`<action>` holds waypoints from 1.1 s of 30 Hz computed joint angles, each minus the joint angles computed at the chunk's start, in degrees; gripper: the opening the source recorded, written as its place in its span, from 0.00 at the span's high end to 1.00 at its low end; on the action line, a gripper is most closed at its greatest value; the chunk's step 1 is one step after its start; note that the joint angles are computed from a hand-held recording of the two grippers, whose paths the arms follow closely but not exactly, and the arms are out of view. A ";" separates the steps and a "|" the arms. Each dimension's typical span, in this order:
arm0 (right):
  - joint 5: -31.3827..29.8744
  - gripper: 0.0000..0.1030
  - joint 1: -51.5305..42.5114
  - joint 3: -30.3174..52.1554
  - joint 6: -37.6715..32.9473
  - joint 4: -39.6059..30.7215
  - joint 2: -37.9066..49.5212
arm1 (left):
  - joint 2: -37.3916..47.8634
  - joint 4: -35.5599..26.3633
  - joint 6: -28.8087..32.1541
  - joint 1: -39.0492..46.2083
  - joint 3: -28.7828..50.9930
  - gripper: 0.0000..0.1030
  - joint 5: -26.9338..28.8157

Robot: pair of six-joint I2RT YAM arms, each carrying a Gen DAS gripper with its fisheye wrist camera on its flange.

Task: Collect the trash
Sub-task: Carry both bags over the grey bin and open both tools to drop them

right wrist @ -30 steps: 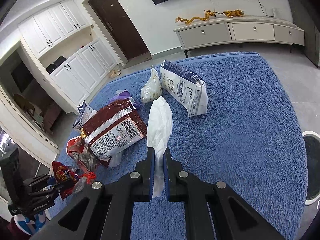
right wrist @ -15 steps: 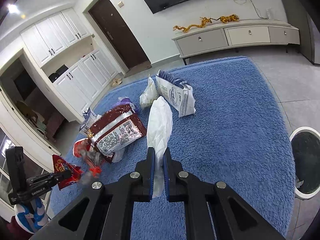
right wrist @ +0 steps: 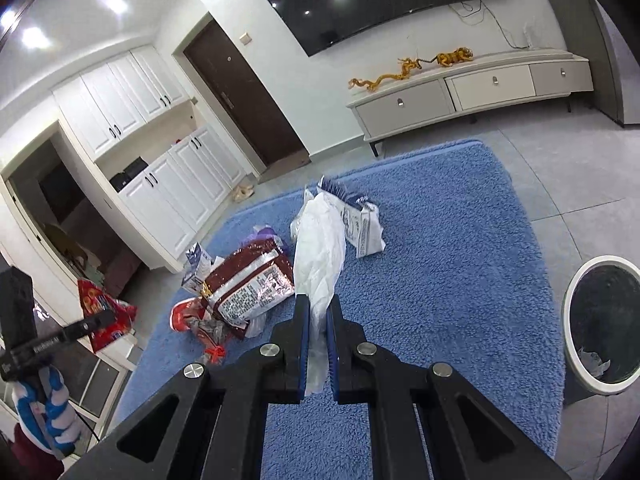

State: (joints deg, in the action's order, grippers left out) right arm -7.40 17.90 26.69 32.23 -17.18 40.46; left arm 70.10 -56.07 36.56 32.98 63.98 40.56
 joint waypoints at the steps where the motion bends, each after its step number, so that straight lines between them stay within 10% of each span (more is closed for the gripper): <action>1: -0.53 0.92 -0.63 -0.08 -0.23 -0.25 -0.55 | -0.30 -0.37 -0.98 -1.89 0.89 0.89 0.11; 19: -19.56 0.92 -39.17 -1.62 -7.18 -9.85 -7.77 | 7.82 15.22 -27.08 -53.85 7.38 0.89 -18.72; 33: -30.84 0.92 -77.86 -4.02 -15.20 7.16 27.50 | 47.71 15.25 -36.48 -80.24 37.67 0.89 -28.25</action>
State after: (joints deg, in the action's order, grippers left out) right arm -38.24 -59.97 22.67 17.04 -10.02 67.96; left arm 117.80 -40.82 0.08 -47.27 101.65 12.31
